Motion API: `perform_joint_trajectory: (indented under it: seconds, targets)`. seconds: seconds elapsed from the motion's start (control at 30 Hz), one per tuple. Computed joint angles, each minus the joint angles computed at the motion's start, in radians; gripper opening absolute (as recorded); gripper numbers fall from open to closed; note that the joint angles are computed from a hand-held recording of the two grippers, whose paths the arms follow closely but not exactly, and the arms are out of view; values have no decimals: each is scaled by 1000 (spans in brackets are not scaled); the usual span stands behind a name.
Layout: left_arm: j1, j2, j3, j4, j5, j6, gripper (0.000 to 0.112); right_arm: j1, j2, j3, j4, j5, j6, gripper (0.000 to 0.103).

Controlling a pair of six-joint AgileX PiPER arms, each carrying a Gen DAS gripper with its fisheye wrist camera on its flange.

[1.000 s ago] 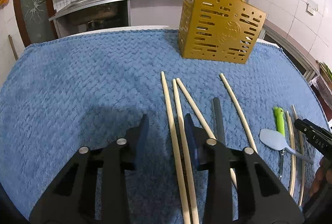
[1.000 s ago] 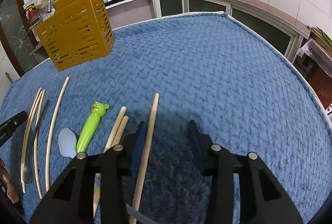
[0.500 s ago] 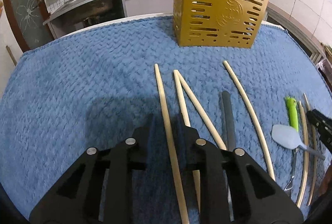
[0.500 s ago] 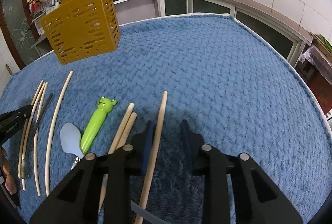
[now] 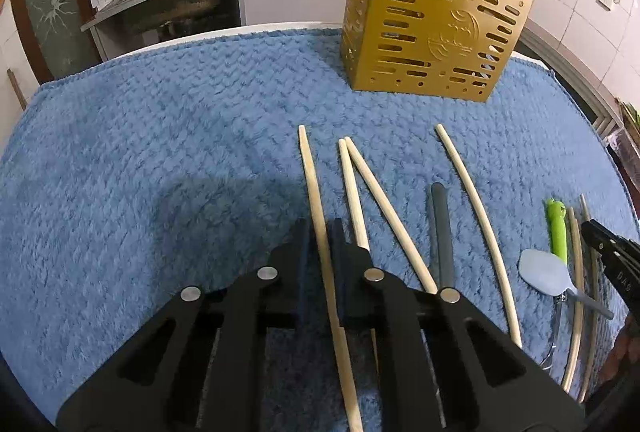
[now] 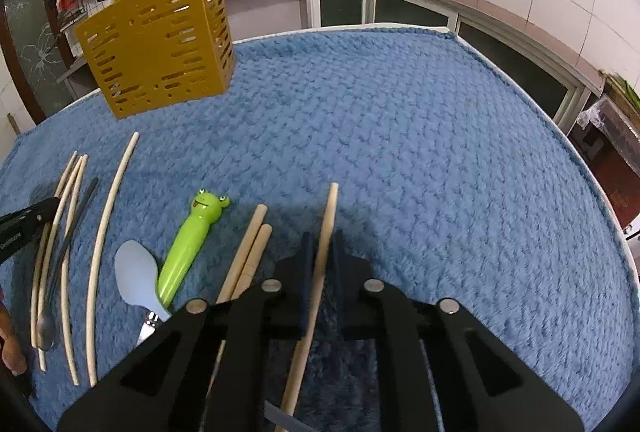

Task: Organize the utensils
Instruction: 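Close the left tool on its chopstick while the right tool closes on another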

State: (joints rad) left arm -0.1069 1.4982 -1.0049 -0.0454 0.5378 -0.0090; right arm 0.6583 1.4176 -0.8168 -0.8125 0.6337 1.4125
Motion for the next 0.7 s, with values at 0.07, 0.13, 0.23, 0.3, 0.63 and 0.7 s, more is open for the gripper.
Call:
perform_joint_trajectory:
  seconds: [0.07,0.13,0.23,0.3,0.63,0.7]
  targets:
    - [-6,7,-11,20,13,-20,9,-14,6,-11,27,-6,-39,10]
    - [-24,15,-23,69,22,-62,10,-13,19,-24,23,3,-38,10]
    - [-47,32,-46,122,36,-116,10,-7,34,-36,8,16,-27,10]
    - [-51,33,-50,132,40,-126,10,-16,31,-32,9,2,-26,9]
    - [23,-34,-4,-89,13,81,4,-16,-84,59,-119,-60,121,6]
    - [35,-65,14,-137,6,123,4,-27,-133,93,-147,-100,159,6]
